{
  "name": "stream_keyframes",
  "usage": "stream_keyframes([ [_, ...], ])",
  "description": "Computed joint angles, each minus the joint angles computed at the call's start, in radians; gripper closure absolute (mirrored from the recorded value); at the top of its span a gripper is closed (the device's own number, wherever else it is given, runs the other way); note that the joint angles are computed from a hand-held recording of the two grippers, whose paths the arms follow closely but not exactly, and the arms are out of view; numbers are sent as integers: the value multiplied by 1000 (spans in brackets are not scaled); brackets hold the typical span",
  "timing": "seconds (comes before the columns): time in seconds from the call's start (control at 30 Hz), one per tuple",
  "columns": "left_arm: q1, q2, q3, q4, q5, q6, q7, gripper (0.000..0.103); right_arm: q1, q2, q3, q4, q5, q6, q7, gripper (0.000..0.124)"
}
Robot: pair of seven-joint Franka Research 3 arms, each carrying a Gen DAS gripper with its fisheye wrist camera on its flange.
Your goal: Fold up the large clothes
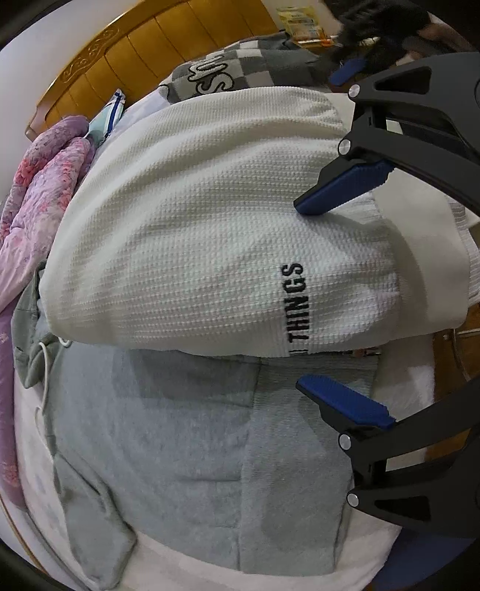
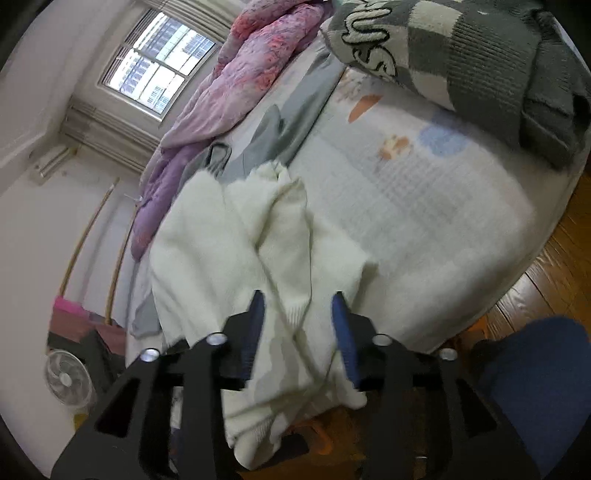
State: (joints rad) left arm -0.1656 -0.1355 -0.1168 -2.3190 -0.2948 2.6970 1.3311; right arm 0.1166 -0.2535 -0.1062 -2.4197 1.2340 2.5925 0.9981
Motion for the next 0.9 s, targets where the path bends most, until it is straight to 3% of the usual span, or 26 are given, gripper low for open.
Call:
stream_keyframes([
  [0.23,-1,-4,-1,5,10,-22,1,15,-34,214,-5,207,99,-129,-83,63],
  [0.3,-2,-5,-1,6,6,-28,7,15,-71,275,-4,261,135,-249,-81,63],
  [0.37,-4,-6,0,5,-3,-34,14,15,-86,305,22,298,104,-246,-60,62],
  [0.47,-5,-5,-3,5,-8,-34,11,15,-114,288,39,296,184,-323,-174,62],
  [0.57,-4,-5,-5,4,-3,-33,4,15,-101,259,55,297,120,-307,-216,61],
  [0.7,-8,-2,-1,2,-27,-30,12,15,-84,309,68,345,6,-285,-112,60],
  [0.77,-9,-2,2,3,-39,-33,24,15,-76,315,77,348,-39,-251,-95,74],
  [0.8,-8,-3,2,3,-41,-34,25,15,-67,308,83,337,-70,-203,-83,106],
  [0.9,-7,-12,7,0,-58,-36,42,15,-54,242,90,276,-20,-118,-139,113],
])
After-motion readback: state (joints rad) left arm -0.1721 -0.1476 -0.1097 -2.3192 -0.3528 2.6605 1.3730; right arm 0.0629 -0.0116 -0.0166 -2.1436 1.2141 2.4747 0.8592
